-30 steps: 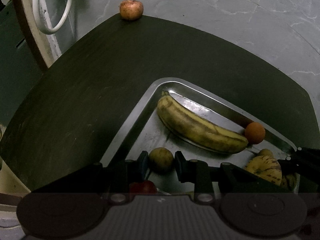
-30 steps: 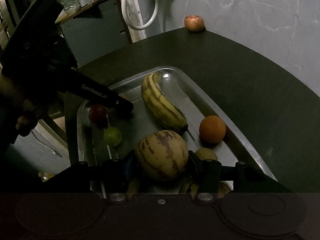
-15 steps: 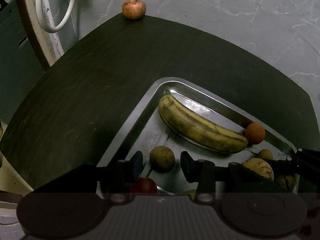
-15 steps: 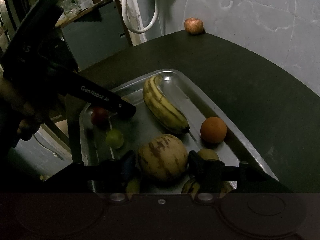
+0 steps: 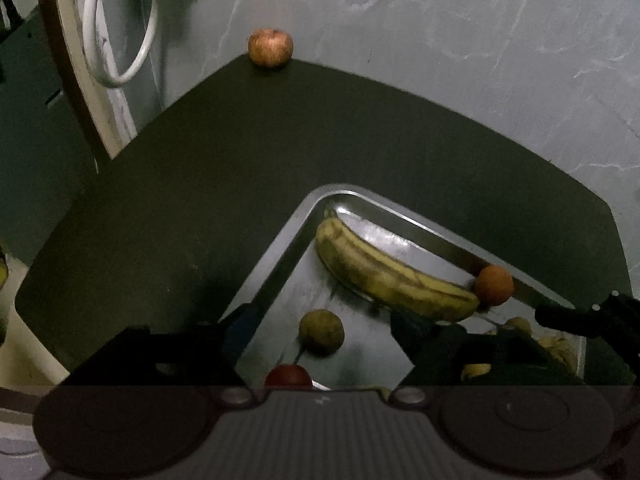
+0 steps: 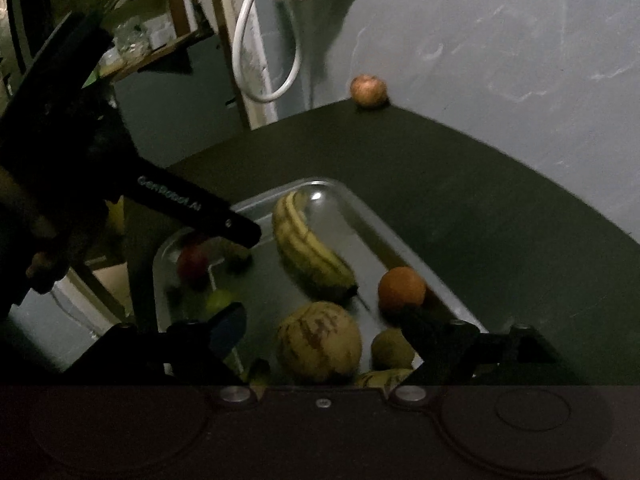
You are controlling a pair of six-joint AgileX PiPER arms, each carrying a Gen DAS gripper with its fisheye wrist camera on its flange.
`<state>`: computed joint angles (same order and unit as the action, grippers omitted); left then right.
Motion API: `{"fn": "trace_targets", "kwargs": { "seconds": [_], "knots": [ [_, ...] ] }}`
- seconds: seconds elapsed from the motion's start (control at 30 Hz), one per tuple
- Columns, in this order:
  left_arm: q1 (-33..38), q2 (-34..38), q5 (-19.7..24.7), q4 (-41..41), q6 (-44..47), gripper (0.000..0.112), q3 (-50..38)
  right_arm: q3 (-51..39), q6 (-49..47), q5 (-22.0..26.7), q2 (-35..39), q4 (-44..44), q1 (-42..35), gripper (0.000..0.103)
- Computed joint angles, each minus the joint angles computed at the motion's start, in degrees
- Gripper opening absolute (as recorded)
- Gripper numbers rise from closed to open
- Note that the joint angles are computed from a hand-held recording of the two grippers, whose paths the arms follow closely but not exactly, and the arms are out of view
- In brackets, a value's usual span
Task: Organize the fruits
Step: 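Lower both fruits into the tray and open both tools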
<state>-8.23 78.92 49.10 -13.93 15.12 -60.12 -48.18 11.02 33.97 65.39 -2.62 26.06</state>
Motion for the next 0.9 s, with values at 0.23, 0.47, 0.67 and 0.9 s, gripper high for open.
{"fn": "trace_targets", "kwargs": {
  "seconds": [0.23, 0.47, 0.67, 0.9],
  "knots": [
    [-0.5, -1.3, -0.6, 1.0, -1.4, 0.094, 0.6, 0.7, 10.6, 0.4, -1.4, -8.8, 2.4, 0.099],
    [0.8, -2.2, -1.4, 0.5, -3.9, 0.099, 1.6, 1.6, 22.9, 2.3, -3.0, -18.0, 3.5, 0.102],
    [1.3, -3.9, -2.4, 1.3, -6.7, 0.101, 3.3, 2.6, 27.9, 3.3, -4.9, -19.2, 1.9, 0.102],
    [-0.9, -5.7, -2.2, 5.5, -11.9, 0.101, 4.0, 3.4, 28.0, 3.7, -7.1, -17.6, 1.0, 0.102]
  ]
}}
